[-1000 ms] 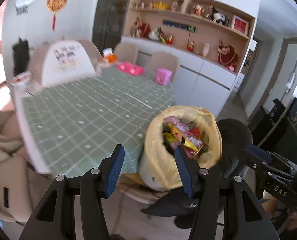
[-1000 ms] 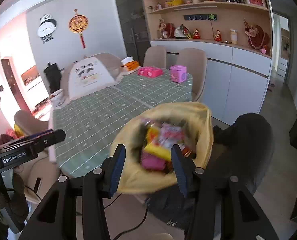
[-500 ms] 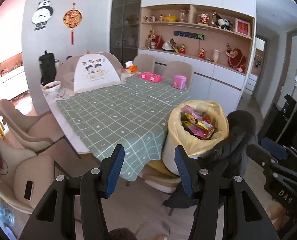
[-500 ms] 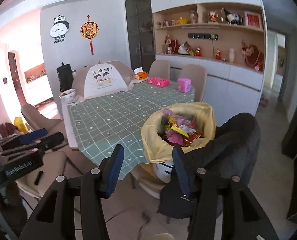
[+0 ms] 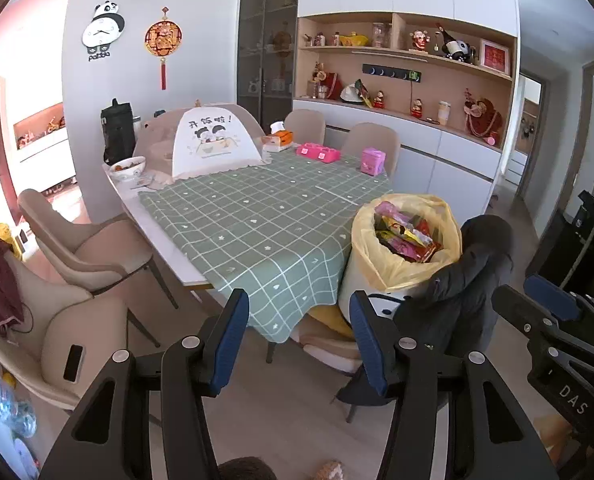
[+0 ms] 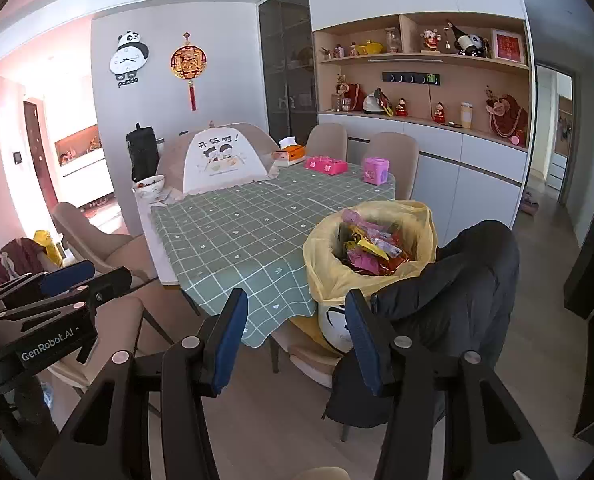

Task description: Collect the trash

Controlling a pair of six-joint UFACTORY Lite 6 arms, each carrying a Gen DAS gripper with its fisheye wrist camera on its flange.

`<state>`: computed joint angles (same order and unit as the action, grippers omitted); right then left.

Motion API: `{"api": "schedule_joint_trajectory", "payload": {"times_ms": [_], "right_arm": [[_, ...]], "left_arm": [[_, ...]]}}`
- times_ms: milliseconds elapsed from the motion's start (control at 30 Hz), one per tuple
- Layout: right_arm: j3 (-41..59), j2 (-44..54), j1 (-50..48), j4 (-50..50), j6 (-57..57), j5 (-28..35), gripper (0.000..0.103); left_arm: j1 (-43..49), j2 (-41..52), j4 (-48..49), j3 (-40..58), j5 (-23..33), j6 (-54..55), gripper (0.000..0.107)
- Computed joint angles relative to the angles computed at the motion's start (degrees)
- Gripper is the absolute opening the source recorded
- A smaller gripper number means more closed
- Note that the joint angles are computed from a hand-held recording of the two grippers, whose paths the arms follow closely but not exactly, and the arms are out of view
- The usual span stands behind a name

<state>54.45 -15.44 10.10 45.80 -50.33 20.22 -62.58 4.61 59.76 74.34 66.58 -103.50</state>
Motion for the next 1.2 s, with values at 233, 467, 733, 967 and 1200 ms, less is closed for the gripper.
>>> {"api": "schedule_joint_trajectory", "payload": {"times_ms": [233, 467, 733, 967, 1200], "right_arm": [[-1.0, -1.3, -0.3, 1.1, -1.2, 0.5, 0.048], [-1.2, -2.6, -2.2, 3.2, -3.6, 1.8, 0.048], [-0.7, -2.4, -4.0, 4.9, -5.9, 3.2, 0.048], [-0.5, -2.7, -6.1, 6.0, -7.5, 4.5, 0.048], [-0.7, -3.5, -7.9, 6.7, -8.8, 5.8, 0.048]], "left_arm": [[-2.0, -0.6, -0.2, 0.7, 2.8, -0.6, 0.053], [-3.1, -0.2, 0.1, 1.6, 3.9, -0.9, 0.053], [-3.1, 0.4, 0.1, 2.8, 4.1, -0.1, 0.053], [-3.9, 2.6, -0.5, 6.2, 4.5, 1.5, 0.053], [-4.3, 3.3, -0.4, 7.1, 4.3, 1.6, 0.053]]}}
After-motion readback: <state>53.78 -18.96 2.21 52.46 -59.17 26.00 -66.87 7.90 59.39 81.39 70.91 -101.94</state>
